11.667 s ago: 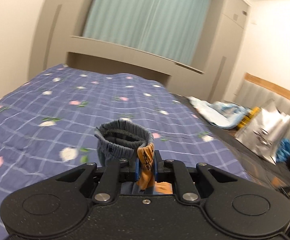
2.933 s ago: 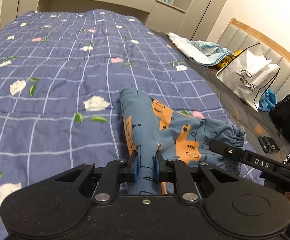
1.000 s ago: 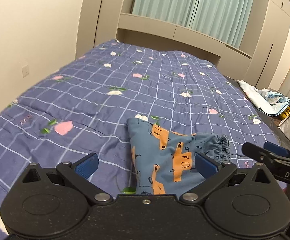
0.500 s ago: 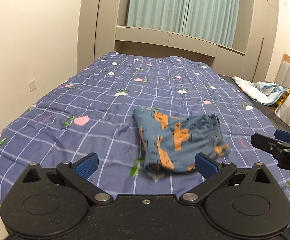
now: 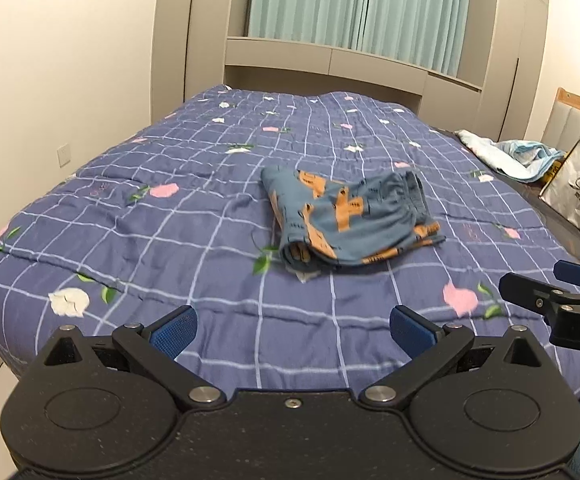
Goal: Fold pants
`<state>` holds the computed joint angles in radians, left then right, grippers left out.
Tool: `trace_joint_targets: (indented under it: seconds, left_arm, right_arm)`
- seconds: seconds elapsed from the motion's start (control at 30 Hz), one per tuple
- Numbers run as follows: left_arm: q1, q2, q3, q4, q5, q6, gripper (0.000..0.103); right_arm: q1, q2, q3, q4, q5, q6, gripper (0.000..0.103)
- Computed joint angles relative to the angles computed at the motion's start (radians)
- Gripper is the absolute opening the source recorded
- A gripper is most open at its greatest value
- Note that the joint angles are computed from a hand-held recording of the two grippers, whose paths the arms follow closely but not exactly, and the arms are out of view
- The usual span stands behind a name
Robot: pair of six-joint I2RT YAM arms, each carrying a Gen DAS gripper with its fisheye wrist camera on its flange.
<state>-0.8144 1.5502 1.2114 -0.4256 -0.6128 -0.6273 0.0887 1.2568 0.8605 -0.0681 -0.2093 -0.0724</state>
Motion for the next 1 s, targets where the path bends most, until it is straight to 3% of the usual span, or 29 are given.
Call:
trace_joint_targets:
  seconds: [1.0]
  left_arm:
    - [-0.008, 0.018, 0.013, -0.013, -0.008, -0.012, 0.102]
  right_arm:
    - [-0.029, -0.019, -0.023, -0.003, -0.002, 0.001, 0.103]
